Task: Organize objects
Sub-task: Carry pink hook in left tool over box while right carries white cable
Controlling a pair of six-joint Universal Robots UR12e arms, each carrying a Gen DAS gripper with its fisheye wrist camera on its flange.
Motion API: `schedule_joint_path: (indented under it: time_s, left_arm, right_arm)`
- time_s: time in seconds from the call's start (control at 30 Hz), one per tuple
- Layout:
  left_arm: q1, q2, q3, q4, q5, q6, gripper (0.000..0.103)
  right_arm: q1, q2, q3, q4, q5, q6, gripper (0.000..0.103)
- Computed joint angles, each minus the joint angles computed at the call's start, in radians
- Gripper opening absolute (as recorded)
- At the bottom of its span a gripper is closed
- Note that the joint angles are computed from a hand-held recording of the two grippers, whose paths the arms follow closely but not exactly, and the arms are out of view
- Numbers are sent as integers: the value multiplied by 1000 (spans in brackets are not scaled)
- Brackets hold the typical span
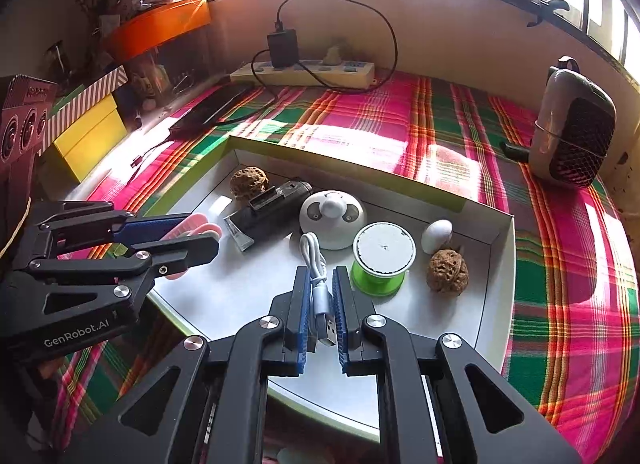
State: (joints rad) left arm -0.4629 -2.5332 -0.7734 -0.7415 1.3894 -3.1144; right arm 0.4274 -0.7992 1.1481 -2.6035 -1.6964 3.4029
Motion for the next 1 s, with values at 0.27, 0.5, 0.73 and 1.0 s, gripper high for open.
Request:
schedule_joint_path:
  time_s: [0.27, 0.5, 0.73, 1.0]
  left_arm:
    - [-3, -14, 21, -36, 4, -2, 21]
    - [-5, -18, 29, -45, 17, 0, 21]
    - [-7, -21, 34, -47, 28, 2, 21]
    - [-8, -24, 41, -55, 39, 10, 21]
  right_arm:
    - [-1, 16, -25, 34, 11, -7, 12]
    - [-1, 25, -36, 50, 12, -6, 12]
    - [-2, 28, -38, 51, 12, -5, 12]
    - [-2, 29, -38, 47, 8, -6, 12]
